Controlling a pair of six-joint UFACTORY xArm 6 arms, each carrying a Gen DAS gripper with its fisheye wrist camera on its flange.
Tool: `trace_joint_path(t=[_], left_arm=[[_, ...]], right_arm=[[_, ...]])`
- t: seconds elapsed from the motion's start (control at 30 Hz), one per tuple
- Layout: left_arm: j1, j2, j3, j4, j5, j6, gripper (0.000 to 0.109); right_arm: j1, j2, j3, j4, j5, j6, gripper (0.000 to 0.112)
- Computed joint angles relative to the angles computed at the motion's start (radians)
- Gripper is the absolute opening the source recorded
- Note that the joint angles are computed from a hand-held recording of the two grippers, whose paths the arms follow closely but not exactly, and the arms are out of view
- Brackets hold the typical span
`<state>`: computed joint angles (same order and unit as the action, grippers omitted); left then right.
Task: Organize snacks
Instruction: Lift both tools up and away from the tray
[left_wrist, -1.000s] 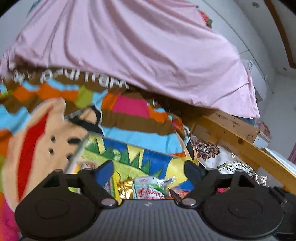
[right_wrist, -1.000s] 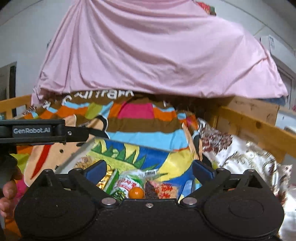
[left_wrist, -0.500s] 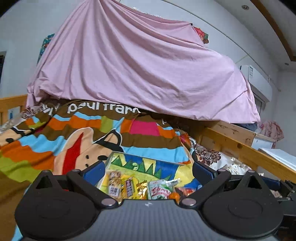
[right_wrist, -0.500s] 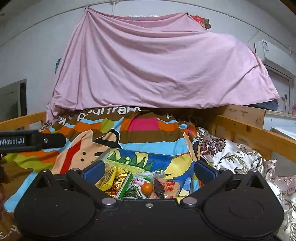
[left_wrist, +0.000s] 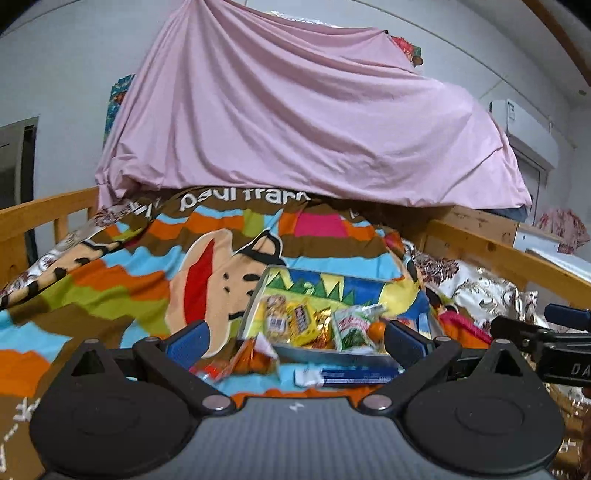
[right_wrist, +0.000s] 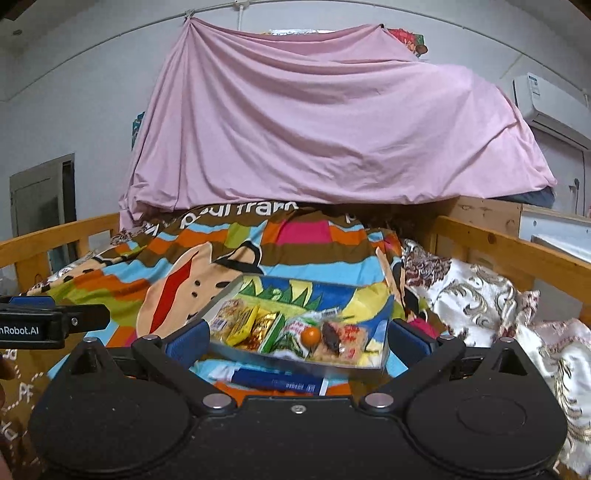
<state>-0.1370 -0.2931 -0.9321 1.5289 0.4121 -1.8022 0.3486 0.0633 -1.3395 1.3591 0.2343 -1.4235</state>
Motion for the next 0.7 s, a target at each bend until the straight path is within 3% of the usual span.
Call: trace_joint_path(t=[0.33,0.7], left_arm=[[-0.073,-0.099,0.109,-0.174,0.096,0.194,0.103],[-0.090,-0.125,0.133,-0.243,0.138,0.236,0.103]], right_arm=[[-0.014,-0.099,0.124,-0.085,0.048,0.088,0.102],[-0.013,-0.101,0.156,-0.243,0.054,0.248,0.102]])
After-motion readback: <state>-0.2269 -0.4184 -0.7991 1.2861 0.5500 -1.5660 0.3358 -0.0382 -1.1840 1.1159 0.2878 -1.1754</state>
